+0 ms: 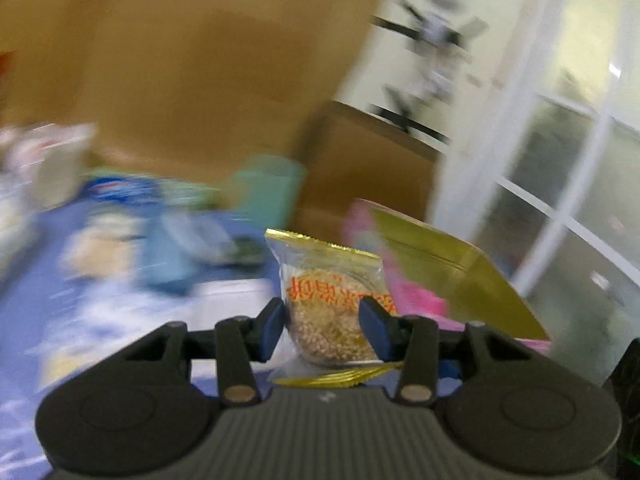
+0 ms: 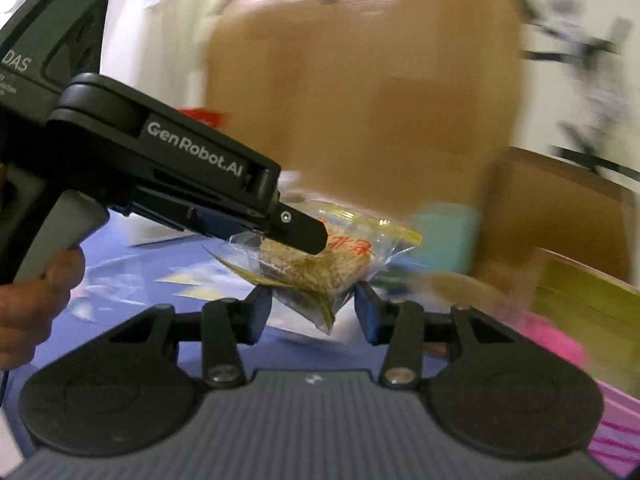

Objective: Organize soft objects
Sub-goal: 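Carry the snack bag into the pink tin and open the left gripper, then grasp the roll of clear tape by its rim with the left gripper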

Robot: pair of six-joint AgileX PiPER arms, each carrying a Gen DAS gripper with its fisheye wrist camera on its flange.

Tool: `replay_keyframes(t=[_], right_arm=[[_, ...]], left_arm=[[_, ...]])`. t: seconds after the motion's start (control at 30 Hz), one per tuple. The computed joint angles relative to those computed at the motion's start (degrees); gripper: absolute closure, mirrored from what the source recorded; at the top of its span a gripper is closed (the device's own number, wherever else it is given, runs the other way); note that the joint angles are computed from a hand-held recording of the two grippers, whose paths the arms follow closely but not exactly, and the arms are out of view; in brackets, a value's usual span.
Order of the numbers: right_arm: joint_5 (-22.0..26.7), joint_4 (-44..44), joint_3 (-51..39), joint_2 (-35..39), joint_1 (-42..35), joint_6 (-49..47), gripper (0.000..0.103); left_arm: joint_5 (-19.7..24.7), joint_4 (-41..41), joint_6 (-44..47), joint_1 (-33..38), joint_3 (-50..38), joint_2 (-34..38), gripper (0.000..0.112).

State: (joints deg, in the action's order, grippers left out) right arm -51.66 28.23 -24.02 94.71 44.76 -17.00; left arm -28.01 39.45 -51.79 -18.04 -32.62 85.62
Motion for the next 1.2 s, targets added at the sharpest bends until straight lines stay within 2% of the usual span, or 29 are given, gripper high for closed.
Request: replay_keyframes(t=[0.1, 0.2, 0.23, 0.27, 0.33, 0.37, 0.4, 0.47, 0.53, 0.6, 0.67, 0.73, 0.77, 0.83, 0.93, 1.0, 1.07, 1.13, 1.2], right_arm=[[-3.26, 6.0, 5.7, -4.19, -3.58, 0.38, 0.055], [-4.19, 3.2, 9.05, -5.9, -11.97, 4.85, 0.055], [-4.17, 2.23, 9.38, -5.91, -14.96, 6.36, 0.055], [-4.04, 1.27, 9.4, -5.62, -18.0, 7.51, 0.054], [-3.33, 2.36, 8.53, -4.28, -22.23, 7.8, 0.049], [-4.76, 4.55, 8.53, -2.9, -23.03, 7.92, 0.045], [-6.07, 5.36, 8.92, -2.15, -23.97, 8.81, 0.037], [-7.88, 2.84, 10.18, -1.54, -26.61, 12.54, 0.034], [-11.54, 5.17, 11.38, -0.46, -24.48, 14.44, 0.034], [-13.48, 4.85, 11.22, 0.03, -23.52, 15.87, 0.035], [-15.61, 3.38, 10.63, 0.18, -22.39, 17.22, 0.036], [-16.46, -1.35, 10.05, -0.44, -21.35, 17.72, 0.044], [-14.22, -5.17, 9.12, -1.78, -21.74, 16.93, 0.045], [-6.67, -13.77, 4.68, -2.92, -22.59, 16.99, 0.054], [9.44, -27.95, -7.61, -0.66, -22.15, 23.26, 0.056], [20.66, -38.51, -19.07, 4.09, -21.09, 32.7, 0.056], [27.05, -41.85, -30.53, 11.06, -18.55, 37.68, 0.053], [33.12, -46.99, -41.99, 18.24, -17.34, 43.22, 0.041], [41.97, -48.91, -53.45, 24.52, -15.99, 46.1, 0.035]], left_arm=[[5.04, -7.41, 7.09, -11.38, -9.86, 6.49, 0.069], [9.08, -8.29, 8.73, -17.88, -20.94, 14.58, 0.065], [9.63, -8.35, 9.55, -19.17, -23.44, 16.68, 0.06], [11.19, -10.7, 12.67, -21.01, -26.83, 19.27, 0.053], [15.15, -18.22, 20.37, -23.86, -31.99, 23.1, 0.051], [16.52, -19.71, 21.77, -24.67, -33.26, 24.03, 0.052], [16.43, -22.21, 24.06, -25.18, -32.78, 24.02, 0.052], [13.5, -24.55, 27.25, -25.17, -29.84, 22.65, 0.052], [10.13, -28.76, 33.15, -24.38, -24.26, 19.14, 0.051], [5.02, -24.52, 30.12, -20.88, -16.8, 14.66, 0.051], [2.01, -21.44, 27.65, -16.56, -10.7, 10.27, 0.05], [-1.7, -24.07, 30.51, -11.12, -3.66, 6.63, 0.05], [-2.96, -26.32, 32.54, -8.17, -0.75, 5.35, 0.05], [-5.38, -28.94, 34.63, -1.64, 3.73, 4.19, 0.05], [-8.48, -36.68, 41.81, 6.26, 7.52, 5.24, 0.049], [-11.42, -34.61, 39.73, 11.88, 8.81, 7.15, 0.049], [-14.68, -32.62, 36.56, 16.13, 9.63, 9.55, 0.049], [-17.23, -27.12, 30.55, 20.45, 9.7, 11.97, 0.049], [-20.88, -21.99, 26.09, 23.67, 9.75, 13.0, 0.045]])
